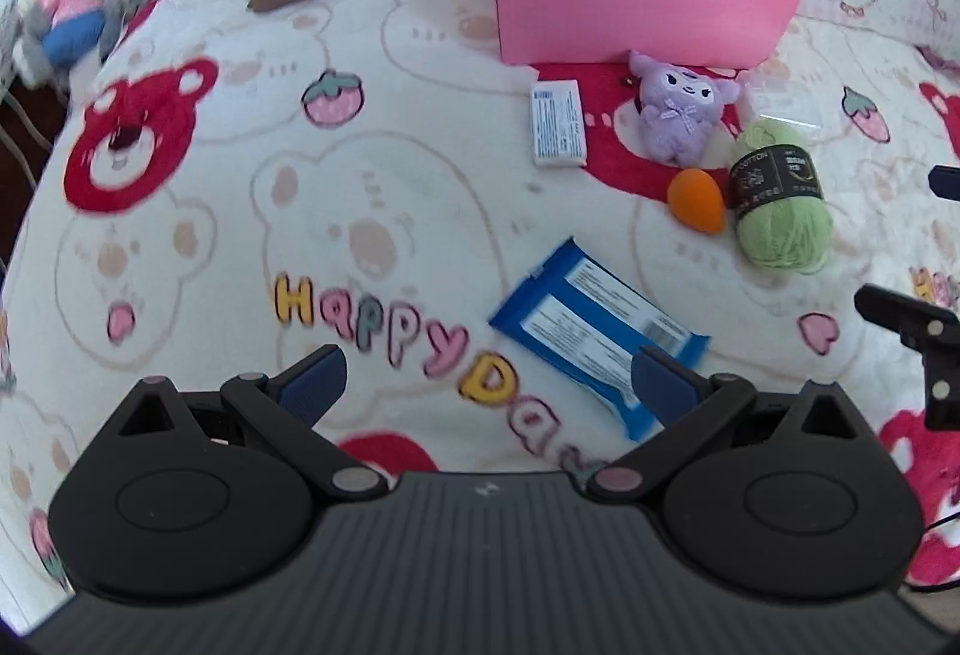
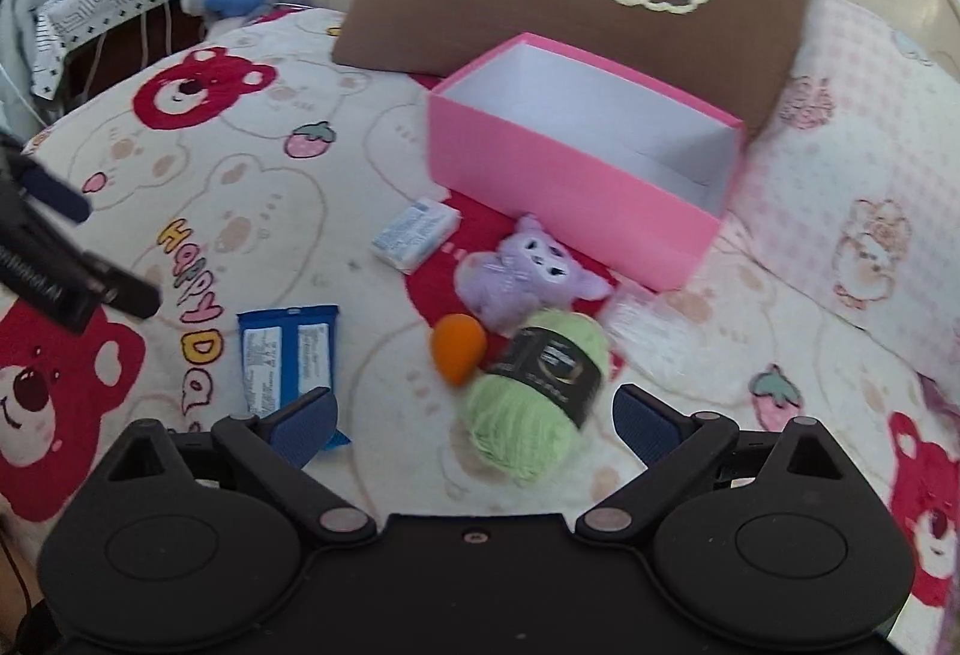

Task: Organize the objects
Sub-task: 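Move the left tool down to the blue wipe packet and close on it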

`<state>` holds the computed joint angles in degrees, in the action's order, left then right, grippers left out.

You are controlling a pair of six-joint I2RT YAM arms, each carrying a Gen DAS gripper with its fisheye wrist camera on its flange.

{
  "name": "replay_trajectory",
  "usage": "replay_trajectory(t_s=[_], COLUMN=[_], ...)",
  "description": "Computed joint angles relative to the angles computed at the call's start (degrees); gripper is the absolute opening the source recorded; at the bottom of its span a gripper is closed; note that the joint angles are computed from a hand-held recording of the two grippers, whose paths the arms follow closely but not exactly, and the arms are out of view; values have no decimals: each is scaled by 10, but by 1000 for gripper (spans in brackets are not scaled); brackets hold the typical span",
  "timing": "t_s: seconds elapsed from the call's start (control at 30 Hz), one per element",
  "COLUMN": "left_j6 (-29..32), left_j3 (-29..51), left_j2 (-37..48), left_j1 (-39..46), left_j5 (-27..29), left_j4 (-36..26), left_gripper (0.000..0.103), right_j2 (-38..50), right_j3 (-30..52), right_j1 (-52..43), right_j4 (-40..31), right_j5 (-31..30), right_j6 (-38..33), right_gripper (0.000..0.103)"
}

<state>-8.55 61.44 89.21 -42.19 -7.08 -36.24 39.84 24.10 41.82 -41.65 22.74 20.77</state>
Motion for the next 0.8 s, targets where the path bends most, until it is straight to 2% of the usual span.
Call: replay_trajectory(t_s=[0.03,0.2,0.37,0.47,0.6,0.7,0.8], left_j6=[11,31,58,95,138,157,168], left_j3=[-3,-14,-23,-39,-33,-24,-13], left_j2=[1,1,16,32,77,117,156], left_j1=[6,34,43,46,49,60,73], left_j5=[15,86,84,81,88,119,144], left_j4=[12,45,95,153,186,199,210], left_gripper=[102,103,103,103,103,103,103], right_j2=[30,145,162,174,202,221,214], right_j3=[-2,-15,-23,-29,-42,-52,-77], right_j1=[-21,-32,-61,-51,-59,-62,-61], right_j4=[19,96,135,164,220,262,310], right_j5=[-30,-56,-141,-159,-195,-221,-253], right_j6=[-22,-29,-52,-54,-56,-47,-41], right_gripper=[99,98,98,97,93,88,87])
